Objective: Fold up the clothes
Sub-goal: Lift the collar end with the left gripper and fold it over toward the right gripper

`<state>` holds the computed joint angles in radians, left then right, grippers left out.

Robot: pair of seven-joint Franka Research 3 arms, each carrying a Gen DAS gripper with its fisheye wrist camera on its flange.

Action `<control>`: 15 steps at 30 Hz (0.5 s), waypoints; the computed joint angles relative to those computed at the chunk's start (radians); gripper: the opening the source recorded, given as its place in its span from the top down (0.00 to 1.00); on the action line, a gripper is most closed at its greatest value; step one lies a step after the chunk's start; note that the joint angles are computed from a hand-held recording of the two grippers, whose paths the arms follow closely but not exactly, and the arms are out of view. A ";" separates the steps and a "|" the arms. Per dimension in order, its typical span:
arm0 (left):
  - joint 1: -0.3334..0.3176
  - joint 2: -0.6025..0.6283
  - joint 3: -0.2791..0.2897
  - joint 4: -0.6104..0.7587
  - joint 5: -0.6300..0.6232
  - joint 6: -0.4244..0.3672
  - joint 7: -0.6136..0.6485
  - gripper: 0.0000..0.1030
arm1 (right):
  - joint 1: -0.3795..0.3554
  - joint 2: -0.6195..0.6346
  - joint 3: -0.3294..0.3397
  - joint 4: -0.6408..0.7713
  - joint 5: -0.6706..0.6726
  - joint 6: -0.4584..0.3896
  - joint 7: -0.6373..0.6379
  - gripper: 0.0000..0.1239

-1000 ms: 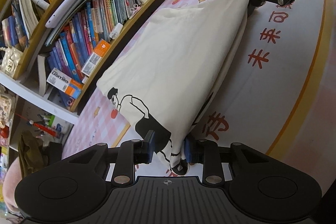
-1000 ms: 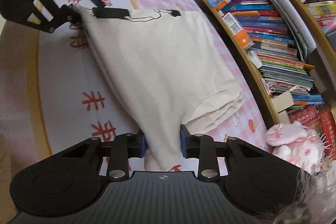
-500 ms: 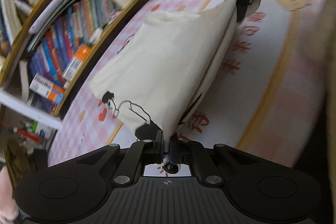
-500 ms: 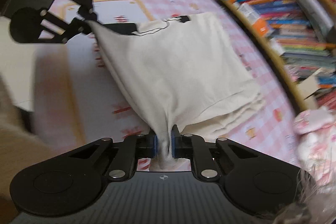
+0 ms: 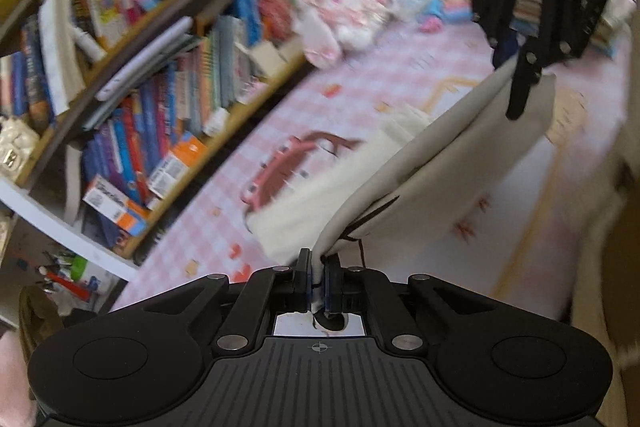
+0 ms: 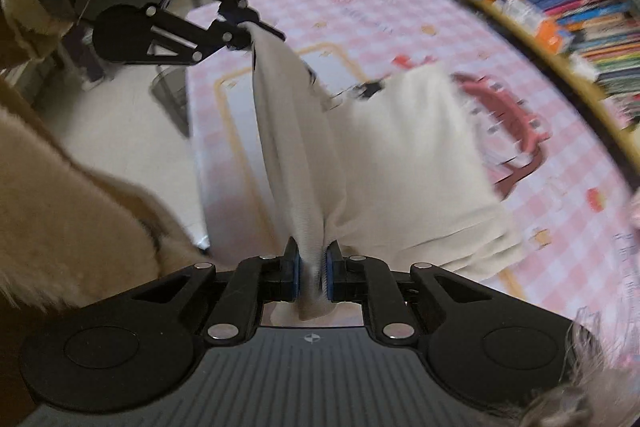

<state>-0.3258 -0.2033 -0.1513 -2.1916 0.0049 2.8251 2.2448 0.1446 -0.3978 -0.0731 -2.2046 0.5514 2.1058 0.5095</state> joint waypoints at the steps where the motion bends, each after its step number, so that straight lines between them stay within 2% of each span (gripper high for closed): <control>1: 0.009 0.016 -0.009 0.013 0.015 0.014 -0.025 0.94 | -0.003 0.002 -0.001 0.006 0.007 0.018 0.007 0.91; 8: 0.075 0.161 -0.066 0.135 0.212 0.094 -0.274 0.91 | -0.022 0.077 -0.018 0.046 0.073 0.144 0.050 0.91; 11: 0.083 0.230 -0.068 0.201 0.224 0.082 -0.292 0.89 | -0.028 0.131 -0.019 0.074 0.102 0.177 0.089 0.91; 15: 0.097 0.315 -0.087 0.293 0.185 0.036 -0.230 0.89 | -0.037 0.198 -0.008 0.113 0.102 0.211 0.121 0.91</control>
<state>-0.2290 0.1115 -0.2379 -1.8990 0.1900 2.8610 2.0145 0.1076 -0.2001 -0.0813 -2.0916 0.6530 2.3167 0.6303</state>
